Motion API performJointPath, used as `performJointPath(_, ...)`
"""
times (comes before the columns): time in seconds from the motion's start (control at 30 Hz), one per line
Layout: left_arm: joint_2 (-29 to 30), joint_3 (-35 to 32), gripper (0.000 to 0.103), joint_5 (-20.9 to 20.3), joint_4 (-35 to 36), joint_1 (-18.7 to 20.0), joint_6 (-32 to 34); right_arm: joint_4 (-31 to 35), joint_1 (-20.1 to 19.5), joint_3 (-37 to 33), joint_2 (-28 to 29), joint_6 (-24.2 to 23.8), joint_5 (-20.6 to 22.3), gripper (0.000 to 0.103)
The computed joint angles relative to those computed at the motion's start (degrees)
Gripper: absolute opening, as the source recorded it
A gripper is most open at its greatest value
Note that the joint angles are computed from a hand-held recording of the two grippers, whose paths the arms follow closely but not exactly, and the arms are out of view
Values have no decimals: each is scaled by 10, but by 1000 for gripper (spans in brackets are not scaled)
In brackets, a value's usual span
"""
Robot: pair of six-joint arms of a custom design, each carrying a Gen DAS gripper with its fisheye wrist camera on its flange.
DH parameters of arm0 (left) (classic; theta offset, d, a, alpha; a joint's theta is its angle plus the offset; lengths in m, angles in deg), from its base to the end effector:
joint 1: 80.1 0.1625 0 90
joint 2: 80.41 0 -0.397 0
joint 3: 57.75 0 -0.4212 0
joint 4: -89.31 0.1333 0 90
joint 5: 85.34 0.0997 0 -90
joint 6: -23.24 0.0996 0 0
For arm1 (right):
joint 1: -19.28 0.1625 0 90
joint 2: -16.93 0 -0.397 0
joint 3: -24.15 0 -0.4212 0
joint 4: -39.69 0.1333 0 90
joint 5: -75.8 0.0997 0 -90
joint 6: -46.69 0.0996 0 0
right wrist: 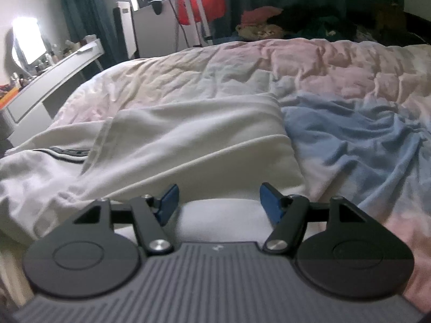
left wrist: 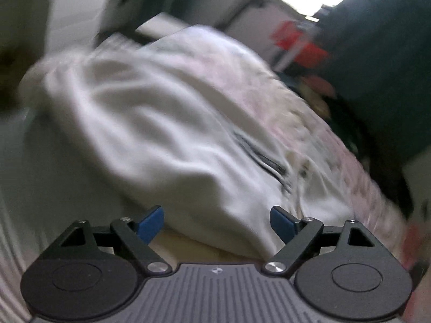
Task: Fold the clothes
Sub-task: 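Grasp the elastic waistband with the left gripper and lift it up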
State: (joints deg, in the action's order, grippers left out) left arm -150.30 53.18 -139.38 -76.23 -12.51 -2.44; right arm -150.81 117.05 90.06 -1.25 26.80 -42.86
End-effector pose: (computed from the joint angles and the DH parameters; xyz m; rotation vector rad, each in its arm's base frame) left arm -0.0446 -0.6112 0.2488 -0.3365 2.5950 -1.0825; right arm 0.1916 -0.7716 0.0012 0.2719 -2.3469 1.0930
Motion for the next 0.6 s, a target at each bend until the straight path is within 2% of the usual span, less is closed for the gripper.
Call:
performJointPath(0.1, -1, -28, 87, -81, 30, 51, -78, -2, 3, 15, -11, 8, 14, 67)
performJointPath(0.17, 9, -41, 87, -89, 27, 71, -107, -13, 7, 29, -20, 7, 19, 67)
performJointPath(0.3, 21, -52, 84, -69, 1, 94, -154, -41, 14, 58, -35, 0, 30, 67)
performJointPath(0.33, 20, -49, 84, -73, -16, 98, -155, -42, 15, 63, -38, -1, 33, 72)
performJointPath(0.37, 20, -46, 84, -76, -32, 102, -156, -43, 16, 65, -40, -2, 35, 82)
performJointPath(0.43, 19, -42, 83, -82, -63, 110, -158, -43, 17, 62, -37, -5, 36, 84)
performJointPath(0.6, 31, -45, 82, -23, -116, 102, -132, -10, 15, 36, -23, 15, 27, 84)
